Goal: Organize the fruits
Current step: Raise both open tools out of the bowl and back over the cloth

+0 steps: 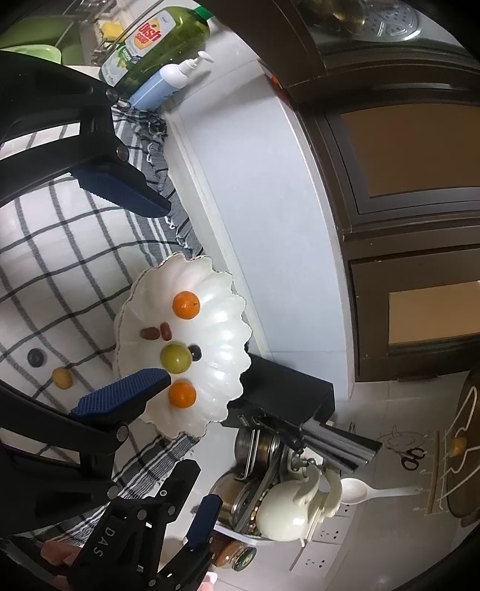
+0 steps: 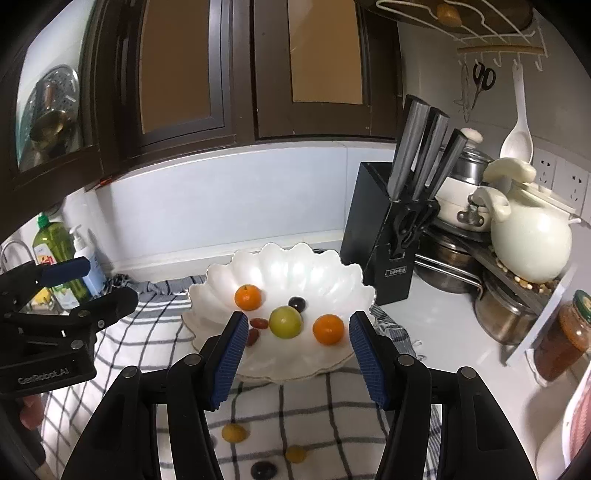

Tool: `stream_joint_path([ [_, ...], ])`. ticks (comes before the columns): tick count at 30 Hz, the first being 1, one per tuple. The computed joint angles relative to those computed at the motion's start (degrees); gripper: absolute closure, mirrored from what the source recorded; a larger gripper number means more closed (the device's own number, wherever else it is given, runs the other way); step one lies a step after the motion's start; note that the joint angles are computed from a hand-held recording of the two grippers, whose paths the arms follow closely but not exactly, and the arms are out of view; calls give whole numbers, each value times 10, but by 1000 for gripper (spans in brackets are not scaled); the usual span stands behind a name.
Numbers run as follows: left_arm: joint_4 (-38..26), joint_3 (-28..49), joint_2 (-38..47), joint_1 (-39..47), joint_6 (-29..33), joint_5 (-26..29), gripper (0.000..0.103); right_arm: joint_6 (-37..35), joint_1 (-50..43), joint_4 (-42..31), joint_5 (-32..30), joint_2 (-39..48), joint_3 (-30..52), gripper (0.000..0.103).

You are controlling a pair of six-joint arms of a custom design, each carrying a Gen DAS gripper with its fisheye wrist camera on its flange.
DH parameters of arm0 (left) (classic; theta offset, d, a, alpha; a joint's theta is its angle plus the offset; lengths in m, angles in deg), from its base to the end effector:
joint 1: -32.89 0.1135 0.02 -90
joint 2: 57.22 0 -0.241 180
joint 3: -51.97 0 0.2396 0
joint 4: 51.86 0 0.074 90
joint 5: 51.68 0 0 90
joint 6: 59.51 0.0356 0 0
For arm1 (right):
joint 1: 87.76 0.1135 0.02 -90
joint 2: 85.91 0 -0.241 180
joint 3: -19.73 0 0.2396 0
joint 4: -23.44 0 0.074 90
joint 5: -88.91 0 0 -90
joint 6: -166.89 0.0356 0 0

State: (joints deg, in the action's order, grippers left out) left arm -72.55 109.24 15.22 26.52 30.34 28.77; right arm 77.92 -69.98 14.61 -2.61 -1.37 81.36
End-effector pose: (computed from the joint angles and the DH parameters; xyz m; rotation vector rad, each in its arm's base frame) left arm 0.2660 -0.0237 0.2167 0.0254 2.1890 0.1188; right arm 0.2958 0.0959 0.2025 -0.3262 2.1075 0.2221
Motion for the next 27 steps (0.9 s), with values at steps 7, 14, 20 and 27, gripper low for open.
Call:
stream_joint_path([
  [7, -6, -50, -56, -24, -15, -17, 19, -11, -1, 9, 0, -42, -50, 45],
  [14, -4, -94, -100, -50, -29, -48, 19, -28, 3, 24, 4, -85, -100, 45],
  [20, 5, -126, -120, -65, -35, -48, 19, -45, 6, 40, 4, -117, -141, 45],
  [27, 14, -170, -144, -94, -51, -74, 19, -64, 6, 53, -1, -127, -178, 45],
])
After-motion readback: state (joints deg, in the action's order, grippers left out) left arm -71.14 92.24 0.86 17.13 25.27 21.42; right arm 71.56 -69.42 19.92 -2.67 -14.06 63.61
